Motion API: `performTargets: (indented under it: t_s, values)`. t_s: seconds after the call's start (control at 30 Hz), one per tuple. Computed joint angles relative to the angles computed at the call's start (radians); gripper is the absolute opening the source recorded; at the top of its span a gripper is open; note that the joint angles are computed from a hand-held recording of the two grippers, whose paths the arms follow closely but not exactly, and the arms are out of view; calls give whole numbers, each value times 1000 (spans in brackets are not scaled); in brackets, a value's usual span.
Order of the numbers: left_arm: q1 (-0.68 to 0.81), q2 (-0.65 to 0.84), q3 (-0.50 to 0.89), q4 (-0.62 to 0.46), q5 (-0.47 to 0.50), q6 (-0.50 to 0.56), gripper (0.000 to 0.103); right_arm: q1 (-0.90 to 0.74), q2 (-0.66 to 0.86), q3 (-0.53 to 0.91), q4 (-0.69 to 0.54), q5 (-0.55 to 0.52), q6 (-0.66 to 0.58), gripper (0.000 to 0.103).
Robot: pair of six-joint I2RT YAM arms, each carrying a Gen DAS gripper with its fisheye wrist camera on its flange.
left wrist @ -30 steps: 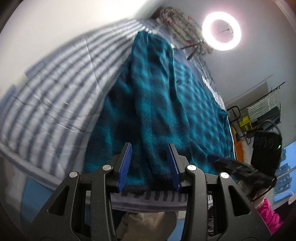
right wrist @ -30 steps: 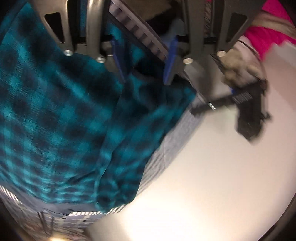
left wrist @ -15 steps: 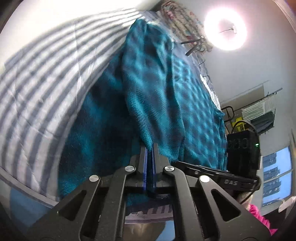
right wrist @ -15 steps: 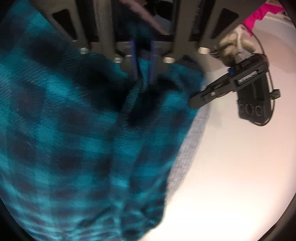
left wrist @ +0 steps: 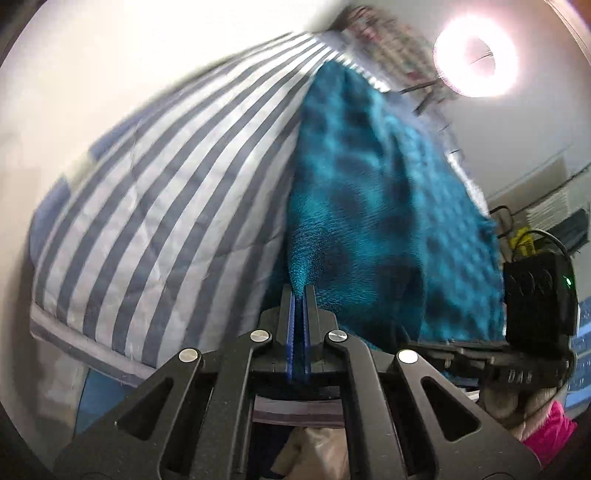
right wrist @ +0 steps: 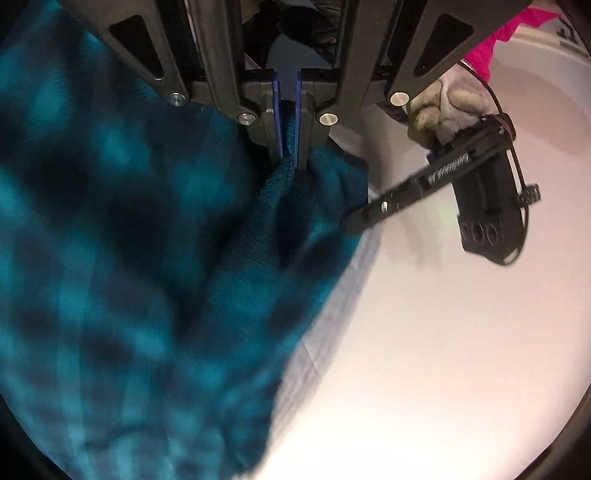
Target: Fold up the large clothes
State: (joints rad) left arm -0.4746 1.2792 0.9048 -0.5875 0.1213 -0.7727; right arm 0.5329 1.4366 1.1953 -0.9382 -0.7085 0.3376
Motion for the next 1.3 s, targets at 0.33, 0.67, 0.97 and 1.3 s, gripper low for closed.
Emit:
performTargets:
  t_s: [0.33, 0.67, 0.97, 1.3]
  values:
    - [-80, -18, 13, -39, -108, 13, 1, 32, -1, 113, -137, 121, -93, 13]
    - [-21, -119, -93, 17, -68, -81, 66, 101, -21, 243, -39, 411, -162, 29]
    - [47, -91, -132, 52, 28, -58, 31, 121, 116, 157, 44, 462, -242, 27]
    - [33, -122, -143, 62, 72, -70, 20, 7, 60, 213, -45, 336, -223, 35]
